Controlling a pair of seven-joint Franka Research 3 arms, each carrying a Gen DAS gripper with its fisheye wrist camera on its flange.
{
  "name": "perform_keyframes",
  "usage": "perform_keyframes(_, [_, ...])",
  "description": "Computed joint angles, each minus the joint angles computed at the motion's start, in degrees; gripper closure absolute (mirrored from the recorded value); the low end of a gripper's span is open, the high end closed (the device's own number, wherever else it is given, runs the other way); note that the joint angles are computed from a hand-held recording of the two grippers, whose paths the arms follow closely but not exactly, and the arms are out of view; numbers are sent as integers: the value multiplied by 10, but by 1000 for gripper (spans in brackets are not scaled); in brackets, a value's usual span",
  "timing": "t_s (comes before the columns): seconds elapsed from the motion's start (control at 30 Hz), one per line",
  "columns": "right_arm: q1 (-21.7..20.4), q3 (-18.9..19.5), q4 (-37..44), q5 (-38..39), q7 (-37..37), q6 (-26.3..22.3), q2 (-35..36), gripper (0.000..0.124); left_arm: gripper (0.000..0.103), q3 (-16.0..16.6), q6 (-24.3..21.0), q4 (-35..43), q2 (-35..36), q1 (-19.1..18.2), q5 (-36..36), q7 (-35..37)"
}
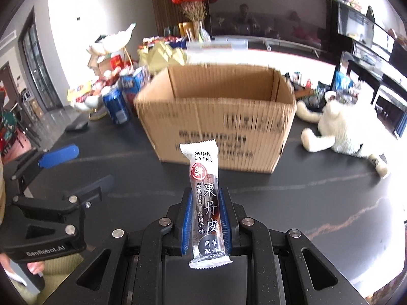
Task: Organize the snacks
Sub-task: 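Carry the LYFEN bar into the box with the right tool and open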
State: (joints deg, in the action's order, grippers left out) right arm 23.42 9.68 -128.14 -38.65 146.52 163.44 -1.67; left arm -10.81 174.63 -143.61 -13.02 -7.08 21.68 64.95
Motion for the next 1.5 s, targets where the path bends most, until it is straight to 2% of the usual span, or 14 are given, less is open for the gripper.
perform_keyframes(0.17, [0,-4,33,-11,2,-4,9,102,18,8,-3,27,6,0,-6,13])
perform_keyframes(0.27, [1,-9,53,-9,-5,-5,16,102,18,24,-9,46,10,-14,-29,39])
perform_keyframes(0.47, [10,-20,92,4,-27,-12,34,102,18,17,-27,92,27,-1,-26,48])
perform_keyframes(0.9, [38,-61,218,27,-80,-79,107,102,18,19,-82,212,111,4,-59,85])
perform_keyframes(1.13, [46,-88,275,57,-108,-91,154,102,18,18,-102,267,159,6,-5,43])
perform_keyframes(1.2, [50,-97,285,60,-106,-92,163,98,18,20,-105,276,167,5,10,32])
perform_keyframes(1.27, [53,-103,290,66,-107,-96,169,85,18,22,-107,283,173,4,25,17])
perform_keyframes(1.37, [61,-113,286,55,-95,-99,166,83,18,24,-104,280,172,4,39,0])
perform_keyframes(1.5, [68,-115,264,30,-70,-99,149,71,17,25,-92,259,154,4,61,-24])
